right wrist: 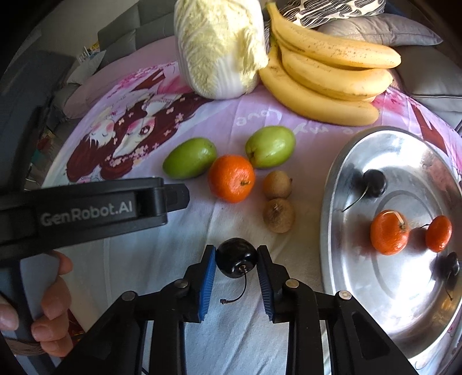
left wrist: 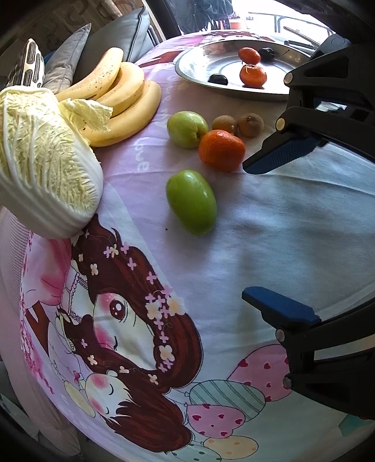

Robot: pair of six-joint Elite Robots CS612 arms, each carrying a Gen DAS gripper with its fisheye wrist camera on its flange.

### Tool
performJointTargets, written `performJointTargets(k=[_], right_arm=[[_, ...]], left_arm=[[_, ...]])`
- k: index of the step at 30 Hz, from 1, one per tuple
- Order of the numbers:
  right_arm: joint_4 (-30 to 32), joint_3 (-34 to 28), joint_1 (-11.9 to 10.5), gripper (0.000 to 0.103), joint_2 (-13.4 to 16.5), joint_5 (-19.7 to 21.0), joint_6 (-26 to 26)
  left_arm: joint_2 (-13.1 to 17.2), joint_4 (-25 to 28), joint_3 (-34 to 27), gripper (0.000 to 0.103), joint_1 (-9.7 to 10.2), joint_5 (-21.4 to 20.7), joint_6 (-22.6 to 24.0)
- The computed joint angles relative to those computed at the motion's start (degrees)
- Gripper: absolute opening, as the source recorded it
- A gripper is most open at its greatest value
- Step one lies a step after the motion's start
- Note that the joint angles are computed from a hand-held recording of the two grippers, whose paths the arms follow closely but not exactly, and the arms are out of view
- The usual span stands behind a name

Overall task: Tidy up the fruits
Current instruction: 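Close left tool on a green pear while right tool holds the dark cherry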

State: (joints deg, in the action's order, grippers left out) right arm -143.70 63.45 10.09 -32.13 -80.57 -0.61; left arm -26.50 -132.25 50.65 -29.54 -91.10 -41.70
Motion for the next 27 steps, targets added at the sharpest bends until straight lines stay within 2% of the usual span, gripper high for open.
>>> performJointTargets(k=[2, 5, 8, 10, 12, 17, 22, 27], right_arm=[[-0.43, -0.05, -0.19, 0.031, -0.08, -0.06, 0.49], [-0.92, -0.27, -0.49, 0.031, -0.09, -0.04, 1.19], [-1.84, -0.27, -0.71, 0.031, -0.19, 0.08, 1.79], [-2.37, -0.34, -0.87, 0.031, -0.21, 0.10, 2.26], [-2.66, -0.35, -1.05, 0.031, -0.24, 0.01, 2.72], [-2.17, -0.87, -1.28, 0.031, 0.06, -0.09, 3.02], [-1.42, -1.43, -1.37, 0.031, 0.42, -0.06, 3.04], [-0.99, -1.82, -1.39, 0.030, 0.64, -0.11, 3.34]], left_arm=[[0.23, 0.06, -0.53, 0.073, 0.22, -0.32, 0.13], [0.36, 0.16, -1.24, 0.072, 0.34, 0.63, 0.53], [0.88, 0.42, -2.83, 0.072, 0.33, 3.08, 1.46], [1.27, 1.06, -4.13, 0.072, 0.06, 6.21, 2.70], [1.91, 1.62, -5.58, 0.072, 0.07, 7.20, 3.65], [4.84, 5.47, -11.44, 0.071, 0.25, 6.51, 6.29], [7.43, 8.43, -16.48, 0.067, 0.57, 4.01, 7.84], [10.47, 12.37, -22.59, 0.066, 0.46, 4.37, 8.83]])
